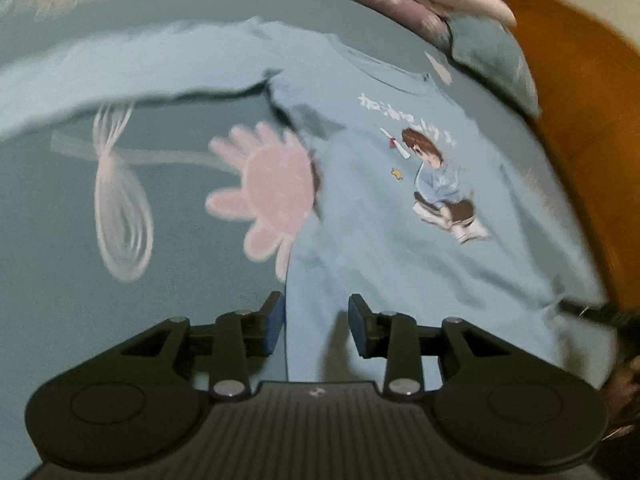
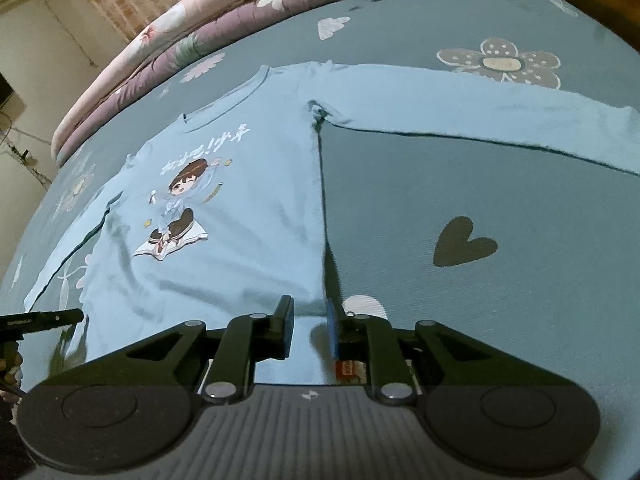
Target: Fold clothes
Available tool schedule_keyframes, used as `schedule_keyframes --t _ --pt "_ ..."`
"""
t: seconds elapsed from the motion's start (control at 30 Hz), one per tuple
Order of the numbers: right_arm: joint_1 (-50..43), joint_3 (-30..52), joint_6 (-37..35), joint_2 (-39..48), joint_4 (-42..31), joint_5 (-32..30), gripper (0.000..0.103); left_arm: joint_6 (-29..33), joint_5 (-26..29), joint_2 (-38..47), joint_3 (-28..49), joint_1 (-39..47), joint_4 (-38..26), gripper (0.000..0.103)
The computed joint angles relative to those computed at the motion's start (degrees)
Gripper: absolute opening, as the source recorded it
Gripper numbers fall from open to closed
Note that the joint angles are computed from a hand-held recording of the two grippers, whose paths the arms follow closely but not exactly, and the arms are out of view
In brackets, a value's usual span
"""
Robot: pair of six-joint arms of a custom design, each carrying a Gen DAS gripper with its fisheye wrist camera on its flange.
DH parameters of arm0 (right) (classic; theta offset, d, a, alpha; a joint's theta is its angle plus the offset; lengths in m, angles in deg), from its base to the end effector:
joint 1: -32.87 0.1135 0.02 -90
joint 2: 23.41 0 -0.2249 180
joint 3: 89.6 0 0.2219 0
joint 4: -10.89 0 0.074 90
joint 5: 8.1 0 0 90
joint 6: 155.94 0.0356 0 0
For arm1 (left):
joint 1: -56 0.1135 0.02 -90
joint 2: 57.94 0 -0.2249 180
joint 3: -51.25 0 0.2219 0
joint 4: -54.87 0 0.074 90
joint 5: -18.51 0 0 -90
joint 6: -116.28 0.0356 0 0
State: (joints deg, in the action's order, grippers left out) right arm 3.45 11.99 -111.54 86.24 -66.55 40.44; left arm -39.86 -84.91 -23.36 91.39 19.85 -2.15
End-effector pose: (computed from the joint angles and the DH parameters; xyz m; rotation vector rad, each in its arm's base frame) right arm 0.2931 -0.1382 0.1938 -0.3967 2.5210 0.7050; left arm 0.1045 -0.0661 0.1777 -0.7459 2.3875 -0.4959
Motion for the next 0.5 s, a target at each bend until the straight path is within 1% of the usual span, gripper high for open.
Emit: schedule_keyframes --t 0.07,0.13,0.23,0.3,0.33,0.4,0.43,0.5 --pt "-0.6 0.0 -0.5 0.0 -0.5 -0.3 0.029 -4.8 3.9 -11.6 -4.4 2.8 -2.6 0.034" --pt "-1.1 0.0 -1.1 0.0 -0.9 -0.6 0.029 -5.3 9.0 -20.6 -8.5 8.2 -3.8 0.034" --pt "-1.0 0.2 -0.7 0.7 -1.2 -0.7 0.029 2.6 22.2 -21.4 -12.6 22.6 2.5 0.037" --pt "-0.5 0.0 -0.6 0.6 -1.1 -1.2 0.029 7.3 30.4 -15.5 -14.8 31.3 11.3 0.038" --pt "-0.2 -0.2 -0.5 0.4 -1.0 -1.4 0.029 8.2 33.5 -12.9 -15.7 33.9 15.0 0.038" --pt "0.2 -0.5 -0.8 -0.1 -1.0 -1.7 0.029 9.3 37.4 -10.2 -16.4 37.0 18.4 0.038" --pt "0.1 -0.8 -1.1 -0.4 -1.1 -1.7 0.03 8.7 37.2 -11.7 -16.8 36.4 17.5 0.037" --pt "-0.1 -1.1 -1.8 -0.8 -1.3 -1.7 0.033 6.1 37.1 -19.4 -17.9 34.7 11.5 0.037"
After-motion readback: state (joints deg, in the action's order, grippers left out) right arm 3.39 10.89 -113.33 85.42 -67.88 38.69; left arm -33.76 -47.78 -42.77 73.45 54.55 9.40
